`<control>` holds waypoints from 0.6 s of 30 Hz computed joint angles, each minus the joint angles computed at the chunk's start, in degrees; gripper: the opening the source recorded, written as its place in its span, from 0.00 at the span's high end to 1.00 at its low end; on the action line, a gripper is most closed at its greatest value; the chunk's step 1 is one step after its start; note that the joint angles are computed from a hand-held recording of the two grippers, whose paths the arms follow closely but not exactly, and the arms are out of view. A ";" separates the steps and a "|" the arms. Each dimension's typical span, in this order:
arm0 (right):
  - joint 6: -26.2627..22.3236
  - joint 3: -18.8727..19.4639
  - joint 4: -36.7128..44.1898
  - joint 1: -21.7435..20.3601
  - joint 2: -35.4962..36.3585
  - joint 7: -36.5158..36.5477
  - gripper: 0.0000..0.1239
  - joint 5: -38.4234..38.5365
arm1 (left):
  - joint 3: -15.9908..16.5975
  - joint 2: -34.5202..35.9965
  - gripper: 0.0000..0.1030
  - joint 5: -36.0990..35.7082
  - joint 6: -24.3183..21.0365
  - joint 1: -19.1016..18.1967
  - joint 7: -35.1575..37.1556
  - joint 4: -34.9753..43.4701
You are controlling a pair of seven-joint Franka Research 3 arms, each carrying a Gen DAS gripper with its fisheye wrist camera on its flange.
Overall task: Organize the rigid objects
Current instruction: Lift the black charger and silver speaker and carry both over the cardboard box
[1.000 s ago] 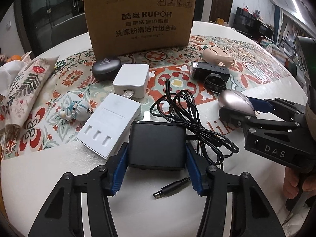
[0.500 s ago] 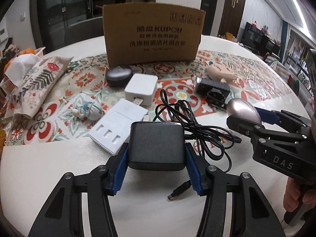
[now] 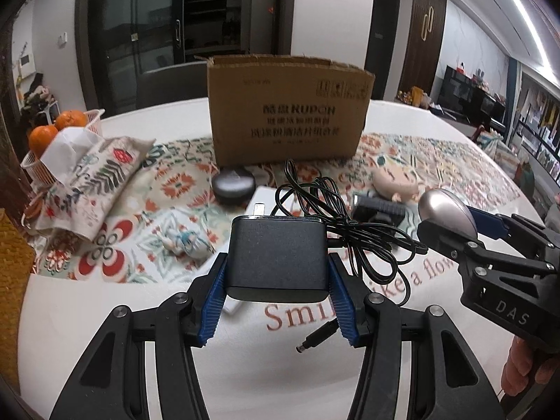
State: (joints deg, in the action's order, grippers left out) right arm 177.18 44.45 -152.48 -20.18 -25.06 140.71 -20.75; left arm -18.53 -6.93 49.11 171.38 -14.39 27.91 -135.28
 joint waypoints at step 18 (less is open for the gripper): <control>5.46 8.72 3.36 -11.60 -4.31 -2.71 0.55 6.40 | 0.63 1.94 0.48 13.48 -2.85 1.09 -11.48 9.04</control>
